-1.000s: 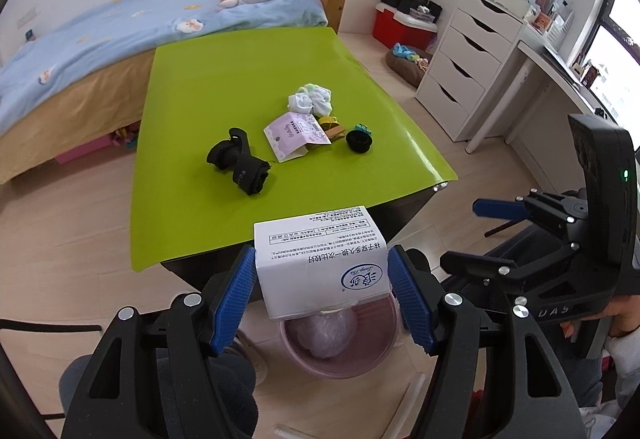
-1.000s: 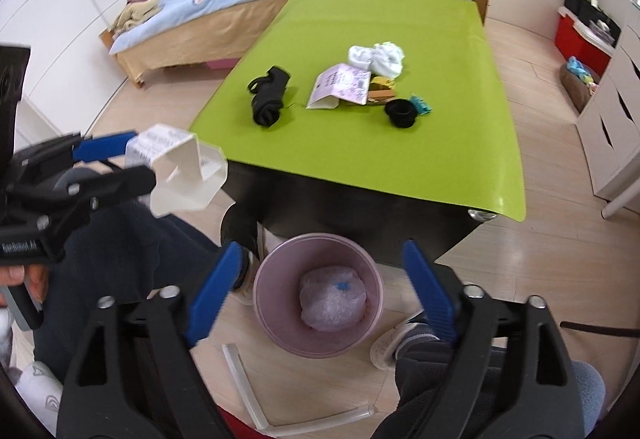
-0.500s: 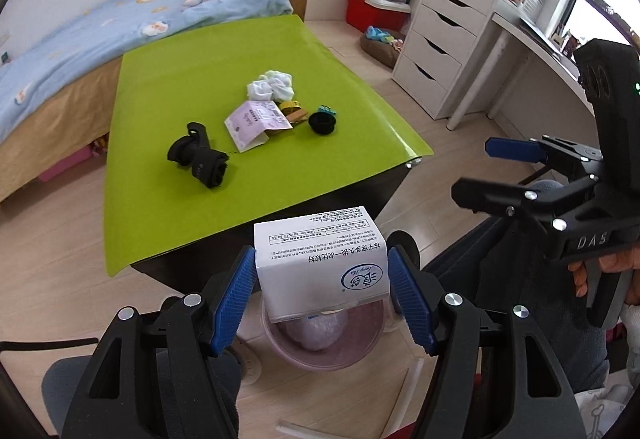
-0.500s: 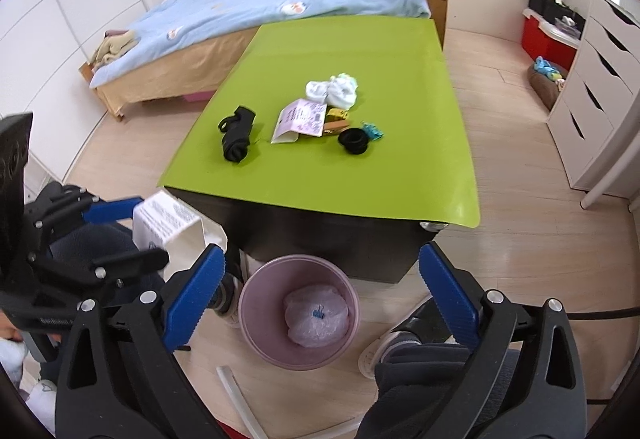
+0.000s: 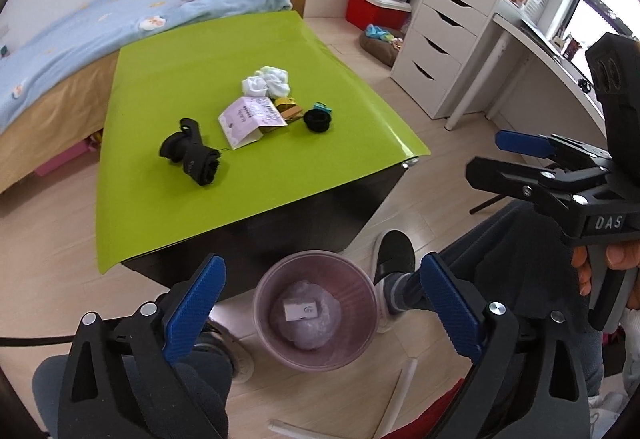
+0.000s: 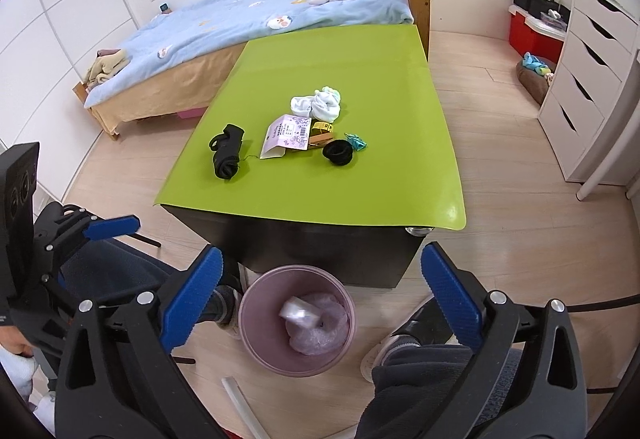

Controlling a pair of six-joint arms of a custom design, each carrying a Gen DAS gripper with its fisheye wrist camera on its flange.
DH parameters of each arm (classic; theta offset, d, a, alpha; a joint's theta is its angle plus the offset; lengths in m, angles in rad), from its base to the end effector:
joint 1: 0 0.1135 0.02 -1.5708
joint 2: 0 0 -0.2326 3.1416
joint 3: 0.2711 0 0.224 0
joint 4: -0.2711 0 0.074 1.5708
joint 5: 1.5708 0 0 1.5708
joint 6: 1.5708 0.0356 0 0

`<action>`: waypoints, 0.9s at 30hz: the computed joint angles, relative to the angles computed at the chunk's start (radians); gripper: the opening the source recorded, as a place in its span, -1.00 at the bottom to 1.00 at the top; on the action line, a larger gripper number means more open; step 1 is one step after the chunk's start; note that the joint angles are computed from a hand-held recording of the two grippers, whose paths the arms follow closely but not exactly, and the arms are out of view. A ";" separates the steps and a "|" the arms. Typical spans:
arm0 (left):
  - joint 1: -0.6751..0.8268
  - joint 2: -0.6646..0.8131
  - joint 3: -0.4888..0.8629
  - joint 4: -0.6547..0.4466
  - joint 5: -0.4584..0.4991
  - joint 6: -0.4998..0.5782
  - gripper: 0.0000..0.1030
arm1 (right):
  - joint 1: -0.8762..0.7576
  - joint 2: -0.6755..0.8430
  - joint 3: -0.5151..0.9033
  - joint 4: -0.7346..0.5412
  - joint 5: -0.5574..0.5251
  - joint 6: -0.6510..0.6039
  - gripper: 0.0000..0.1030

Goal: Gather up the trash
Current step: 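Open the left gripper to drop the white box into the wastebasket, then reach the right gripper to the black round hair tie and grasp it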

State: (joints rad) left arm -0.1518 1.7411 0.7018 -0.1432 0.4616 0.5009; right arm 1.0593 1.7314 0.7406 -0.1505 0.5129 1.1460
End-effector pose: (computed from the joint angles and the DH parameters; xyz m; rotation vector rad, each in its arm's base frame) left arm 0.2552 -0.0551 0.0891 0.9606 2.4581 -0.5201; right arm 0.1471 0.2263 0.1000 0.2503 2.4826 0.1901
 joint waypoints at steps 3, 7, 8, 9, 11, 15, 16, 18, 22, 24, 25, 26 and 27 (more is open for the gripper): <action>0.016 0.004 0.010 0.003 -0.006 -0.012 0.84 | 0.001 0.015 0.007 0.008 -0.006 -0.002 0.91; 0.034 0.000 0.013 0.016 -0.012 -0.023 0.85 | 0.004 0.026 0.011 0.017 -0.014 -0.004 0.93; 0.036 0.000 0.013 0.019 -0.014 -0.026 0.85 | 0.003 0.031 0.012 0.022 -0.019 -0.006 0.93; 0.038 -0.001 0.013 0.021 -0.016 -0.028 0.85 | 0.003 0.035 0.014 0.026 -0.022 -0.007 0.93; 0.040 -0.003 0.013 0.028 -0.020 -0.033 0.85 | 0.003 0.039 0.017 0.028 -0.027 -0.010 0.93; 0.050 0.003 0.018 0.035 -0.021 -0.052 0.85 | -0.001 0.054 0.031 0.021 -0.037 -0.014 0.93; 0.052 0.006 0.021 0.036 -0.023 -0.055 0.85 | -0.006 0.058 0.036 0.016 -0.045 -0.013 0.93; 0.057 0.010 0.029 0.039 -0.026 -0.059 0.85 | -0.022 0.063 0.039 0.010 -0.064 -0.009 0.93; 0.068 0.025 0.055 0.040 -0.028 -0.065 0.85 | -0.061 0.084 0.056 0.013 -0.092 -0.031 0.93; 0.072 0.037 0.072 0.041 -0.028 -0.073 0.85 | -0.094 0.102 0.074 0.015 -0.109 -0.067 0.93; 0.075 0.041 0.081 0.037 -0.026 -0.076 0.85 | -0.120 0.114 0.084 0.023 -0.125 -0.091 0.93; 0.077 0.045 0.088 0.036 -0.024 -0.079 0.85 | -0.149 0.128 0.094 0.034 -0.141 -0.117 0.93; 0.078 0.050 0.096 0.037 -0.023 -0.083 0.85 | -0.168 0.142 0.108 0.039 -0.153 -0.134 0.93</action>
